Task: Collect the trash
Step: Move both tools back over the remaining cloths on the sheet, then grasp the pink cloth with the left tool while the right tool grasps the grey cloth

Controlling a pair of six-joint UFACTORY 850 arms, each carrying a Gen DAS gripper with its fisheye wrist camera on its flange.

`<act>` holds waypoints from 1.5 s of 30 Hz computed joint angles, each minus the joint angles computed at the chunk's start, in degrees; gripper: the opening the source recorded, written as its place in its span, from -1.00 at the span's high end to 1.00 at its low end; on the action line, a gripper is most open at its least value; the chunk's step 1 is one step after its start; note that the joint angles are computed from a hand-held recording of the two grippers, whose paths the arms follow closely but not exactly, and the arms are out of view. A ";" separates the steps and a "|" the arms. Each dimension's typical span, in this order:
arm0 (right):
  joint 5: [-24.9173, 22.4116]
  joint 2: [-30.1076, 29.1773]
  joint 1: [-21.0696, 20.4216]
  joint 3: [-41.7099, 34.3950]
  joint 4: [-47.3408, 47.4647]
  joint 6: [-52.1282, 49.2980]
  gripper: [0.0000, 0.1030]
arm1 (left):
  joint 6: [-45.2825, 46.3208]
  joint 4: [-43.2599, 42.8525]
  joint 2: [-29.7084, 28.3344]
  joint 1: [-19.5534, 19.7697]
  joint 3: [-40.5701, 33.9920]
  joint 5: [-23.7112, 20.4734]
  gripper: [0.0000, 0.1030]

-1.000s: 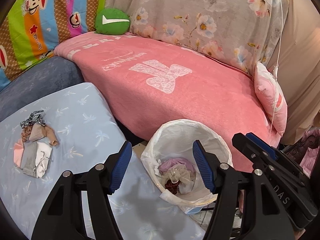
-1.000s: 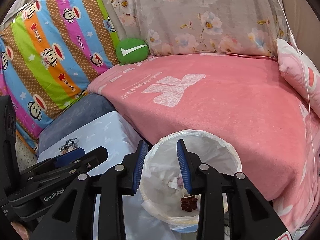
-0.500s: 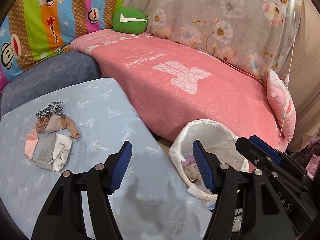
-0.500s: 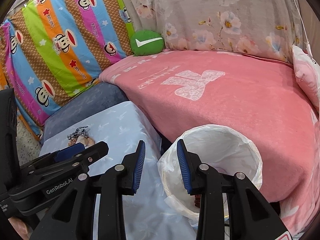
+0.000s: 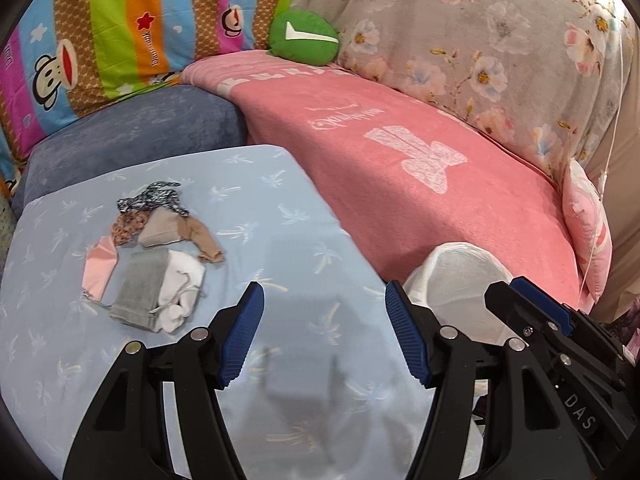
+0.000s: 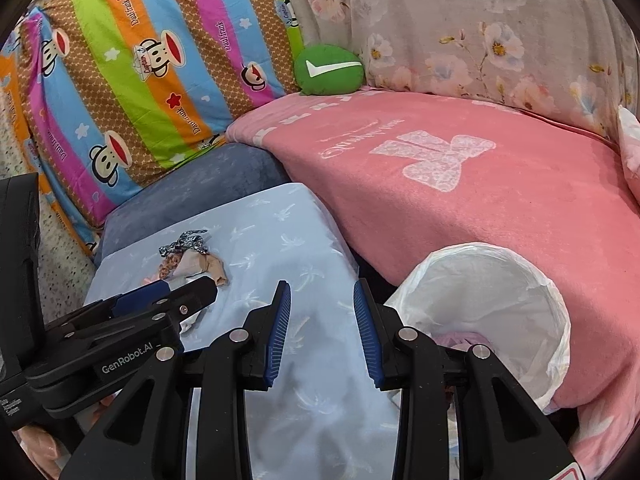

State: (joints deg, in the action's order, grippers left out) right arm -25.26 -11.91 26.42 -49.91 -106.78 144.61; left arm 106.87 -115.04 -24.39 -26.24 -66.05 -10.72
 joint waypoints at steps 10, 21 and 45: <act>2.49 -7.90 3.19 -8.46 3.11 -5.03 0.36 | -1.01 2.02 -1.21 6.33 0.82 0.70 -0.17; 7.32 -19.59 5.75 -21.74 12.05 -16.75 0.36 | -2.49 5.85 -4.26 13.48 -0.62 4.13 -0.31; 11.02 -42.19 5.25 -50.67 64.78 -72.63 0.36 | -46.39 48.95 -17.60 19.04 -14.77 -0.54 -0.30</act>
State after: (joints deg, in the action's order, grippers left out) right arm -14.24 -54.10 31.68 -100.58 -42.01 71.98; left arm 60.47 -66.09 -41.99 -7.20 -80.81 -11.26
